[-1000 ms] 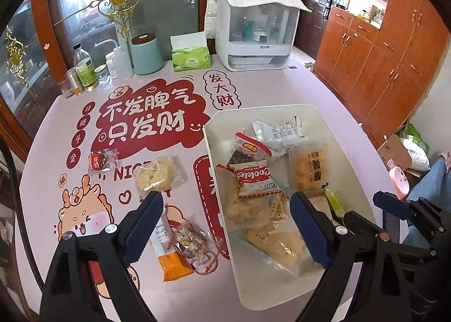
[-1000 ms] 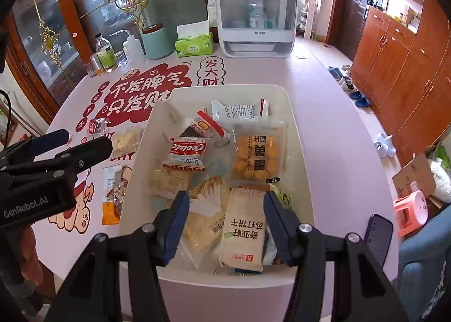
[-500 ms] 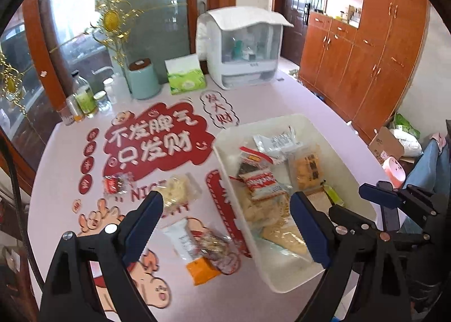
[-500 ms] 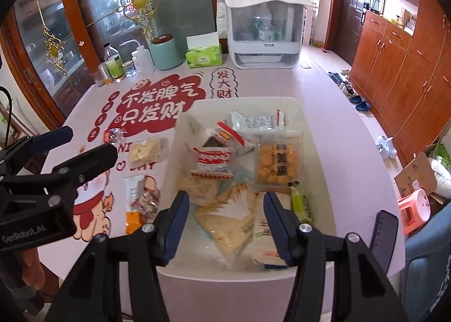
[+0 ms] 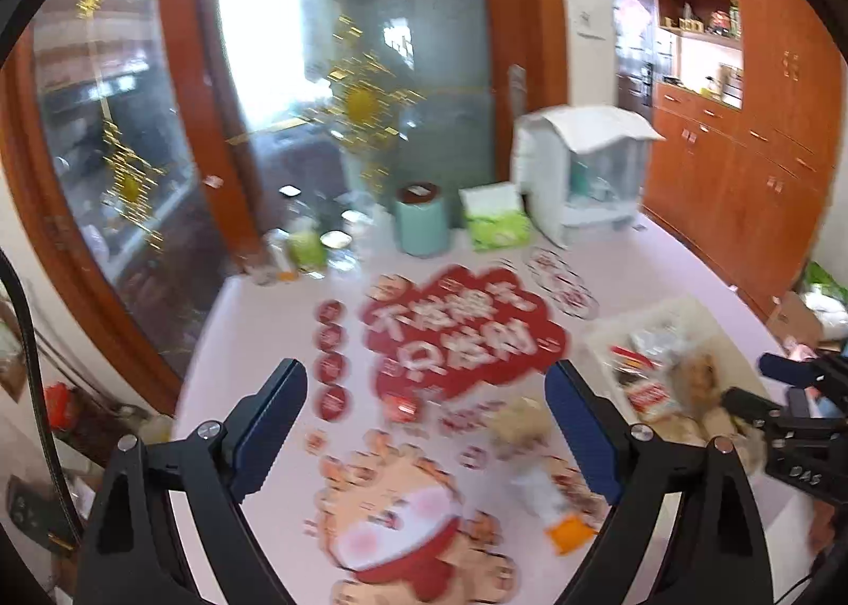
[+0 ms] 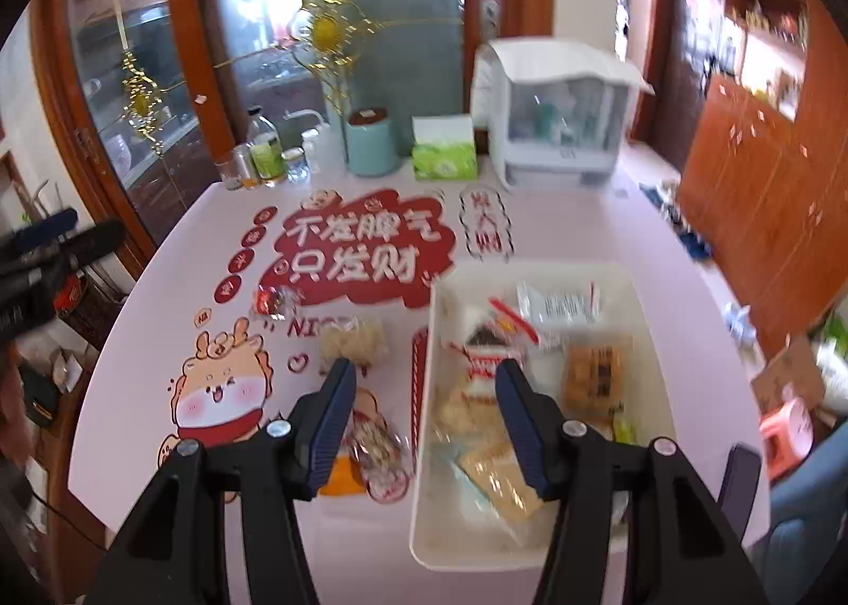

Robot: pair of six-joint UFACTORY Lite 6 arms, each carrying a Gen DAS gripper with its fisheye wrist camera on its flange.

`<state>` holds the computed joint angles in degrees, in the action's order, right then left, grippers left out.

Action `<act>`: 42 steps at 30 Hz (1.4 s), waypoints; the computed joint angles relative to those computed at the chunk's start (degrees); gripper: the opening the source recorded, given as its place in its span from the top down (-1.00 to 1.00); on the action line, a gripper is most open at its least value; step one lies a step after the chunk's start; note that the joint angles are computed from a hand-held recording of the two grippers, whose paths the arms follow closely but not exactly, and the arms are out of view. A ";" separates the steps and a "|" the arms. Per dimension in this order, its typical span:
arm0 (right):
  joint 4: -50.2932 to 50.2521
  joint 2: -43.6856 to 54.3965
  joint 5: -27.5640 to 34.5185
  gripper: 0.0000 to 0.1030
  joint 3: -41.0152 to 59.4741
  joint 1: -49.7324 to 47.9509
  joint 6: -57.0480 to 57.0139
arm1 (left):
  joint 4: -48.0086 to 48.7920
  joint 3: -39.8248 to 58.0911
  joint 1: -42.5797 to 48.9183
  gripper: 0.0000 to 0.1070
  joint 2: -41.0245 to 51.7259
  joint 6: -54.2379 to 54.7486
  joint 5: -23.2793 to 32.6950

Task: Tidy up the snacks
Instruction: 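Move both tools back over the remaining snacks on the mat, then grasp the rice-cracker bag with the right tool while the left tool grasps the red candy bag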

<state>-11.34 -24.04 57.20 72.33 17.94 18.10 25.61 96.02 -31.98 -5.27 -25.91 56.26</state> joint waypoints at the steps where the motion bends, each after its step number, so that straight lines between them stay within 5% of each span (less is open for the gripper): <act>1: -1.78 0.98 0.05 -0.07 1.11 1.90 1.67 | -0.91 0.93 2.76 -0.70 -0.10 2.87 -0.22; 7: -3.66 11.99 0.19 -0.07 10.40 6.83 5.93 | -12.09 5.31 18.96 -0.74 2.84 20.69 -2.96; 14: 1.89 24.96 -1.64 -0.07 18.22 5.31 6.53 | -23.02 9.02 27.63 -0.77 13.72 36.81 -4.64; 25: 10.33 43.53 -0.23 -0.21 31.38 0.65 8.57 | -30.56 43.18 26.43 -0.77 49.90 57.28 8.84; 30: 15.17 49.89 -1.51 -0.28 32.50 -0.81 10.28 | -29.29 38.81 22.97 -0.77 55.34 63.78 4.40; 34: 17.95 53.45 -3.59 -0.53 31.78 -0.90 13.58 | -28.11 34.47 20.56 -0.77 58.88 67.36 0.70; 42: 20.24 62.98 -7.02 -0.67 32.71 -1.12 22.39 | -26.84 46.71 18.91 -0.77 73.85 67.59 3.44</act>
<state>8.90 38.94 50.18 105.04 16.82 40.49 -1.23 142.73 -13.07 68.58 41.67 59.70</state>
